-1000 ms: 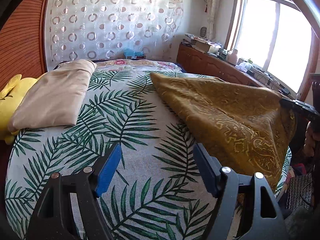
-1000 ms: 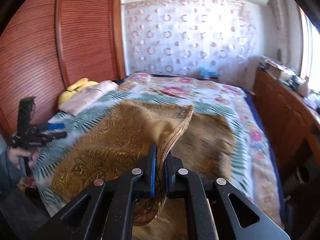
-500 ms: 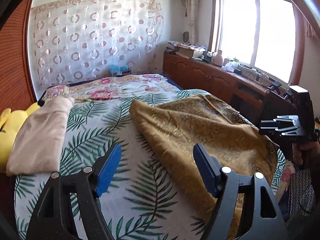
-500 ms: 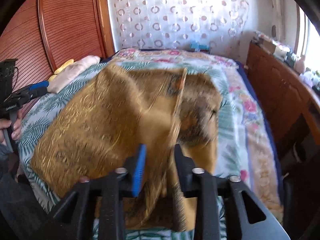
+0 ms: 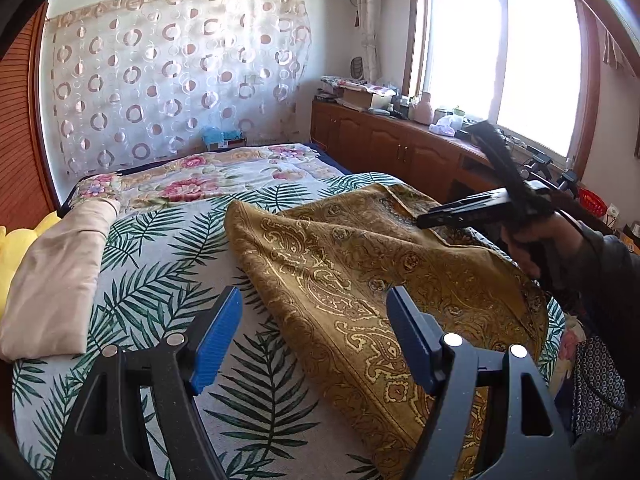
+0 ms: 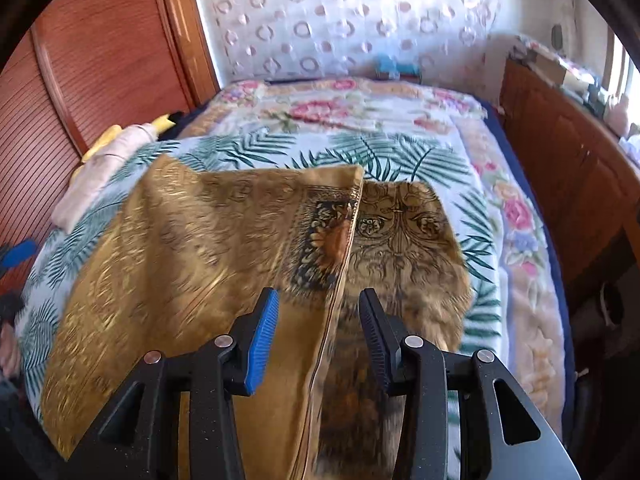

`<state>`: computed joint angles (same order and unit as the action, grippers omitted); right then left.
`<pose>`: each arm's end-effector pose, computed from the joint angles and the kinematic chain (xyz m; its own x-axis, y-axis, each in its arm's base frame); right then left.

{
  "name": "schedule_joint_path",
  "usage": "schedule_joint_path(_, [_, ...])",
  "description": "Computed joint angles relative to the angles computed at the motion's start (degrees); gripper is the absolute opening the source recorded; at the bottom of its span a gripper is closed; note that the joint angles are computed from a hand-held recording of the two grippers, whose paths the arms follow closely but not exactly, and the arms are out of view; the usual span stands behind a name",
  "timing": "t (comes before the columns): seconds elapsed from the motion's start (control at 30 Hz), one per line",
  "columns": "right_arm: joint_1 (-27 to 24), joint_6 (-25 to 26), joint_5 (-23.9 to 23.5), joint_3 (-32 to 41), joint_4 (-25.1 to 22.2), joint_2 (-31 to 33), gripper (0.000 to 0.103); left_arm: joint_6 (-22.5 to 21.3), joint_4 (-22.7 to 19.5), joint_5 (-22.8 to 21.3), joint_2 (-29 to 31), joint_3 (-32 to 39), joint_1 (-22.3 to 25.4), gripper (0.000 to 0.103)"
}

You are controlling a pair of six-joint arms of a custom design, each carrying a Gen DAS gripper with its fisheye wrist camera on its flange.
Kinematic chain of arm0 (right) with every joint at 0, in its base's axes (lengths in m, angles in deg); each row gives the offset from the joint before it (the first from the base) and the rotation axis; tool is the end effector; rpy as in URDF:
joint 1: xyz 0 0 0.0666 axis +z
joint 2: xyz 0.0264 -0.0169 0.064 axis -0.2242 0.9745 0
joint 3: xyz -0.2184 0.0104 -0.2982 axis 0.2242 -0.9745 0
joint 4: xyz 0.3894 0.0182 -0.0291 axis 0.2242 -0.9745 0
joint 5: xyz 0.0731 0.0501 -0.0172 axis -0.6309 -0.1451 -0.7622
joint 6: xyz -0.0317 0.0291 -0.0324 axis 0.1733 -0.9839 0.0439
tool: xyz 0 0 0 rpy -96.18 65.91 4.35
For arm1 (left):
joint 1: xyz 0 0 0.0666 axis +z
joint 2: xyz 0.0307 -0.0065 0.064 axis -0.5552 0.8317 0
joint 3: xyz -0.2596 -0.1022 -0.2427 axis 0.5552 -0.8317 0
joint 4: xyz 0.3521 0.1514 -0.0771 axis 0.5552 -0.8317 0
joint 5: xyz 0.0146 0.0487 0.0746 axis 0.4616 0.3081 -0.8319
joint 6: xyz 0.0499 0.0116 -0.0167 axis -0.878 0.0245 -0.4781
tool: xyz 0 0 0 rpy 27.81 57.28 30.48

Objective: Fold small clothes

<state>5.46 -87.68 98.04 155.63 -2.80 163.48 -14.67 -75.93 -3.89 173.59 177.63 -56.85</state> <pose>0.5559 0.1769 0.3105 -0.7503 0.1604 -0.6413 0.1229 0.9871 0.1031 0.6651 -0.3019 0.2863 -0.4070 0.3864 -0.8277 0.7832 0.6140 -0.0985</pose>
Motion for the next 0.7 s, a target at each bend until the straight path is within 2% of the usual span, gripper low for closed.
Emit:
schedule_joint_path(0.13, [-1.5, -1.9, -3.5, 3.3, -0.9, 3.3, 0.044, 0.5, -0.1, 0.0, 0.0, -0.6, -0.1, 0.075])
schedule_joint_path(0.23, [-1.8, -0.8, -5.1, 3.8, 0.0, 3.5, 0.044, 0.5, -0.7, 0.1, 0.1, -0.6, -0.1, 0.075])
schedule_joint_path(0.3, [-1.4, 1.4, -5.3, 4.6, -0.5, 4.0, 0.036, 0.5, -0.8, 0.1, 0.0, -1.0, -0.2, 0.075])
schedule_joint_path(0.33, [-0.8, 2.6, -3.9, 5.1, -1.1, 4.4, 0.035, 0.6, -0.8, 0.2, -0.1, -1.1, -0.2, 0.075])
schedule_joint_path(0.4, [0.2, 4.5, -0.7, 5.9, -2.1, 4.9, 0.025, 0.7, -0.8, 0.3, -0.1, -1.3, -0.3, 0.075])
schedule_joint_path(0.43, [0.4, 5.2, -0.3, 5.6, -1.8, 4.7, 0.006, 0.6, -0.8, 0.3, -0.2, -1.4, -0.2, 0.075])
schedule_joint_path(0.47, [0.4, 5.3, -1.1, 5.2, -1.2, 4.4, 0.002, 0.6, -0.7, 0.4, -0.3, -1.6, -0.2, 0.075])
schedule_joint_path(0.7, [1.6, 7.5, 5.9, -1.0, 5.5, -2.6, 0.002, 0.9, -0.7, 0.6, -0.5, -2.0, -0.2, 0.075])
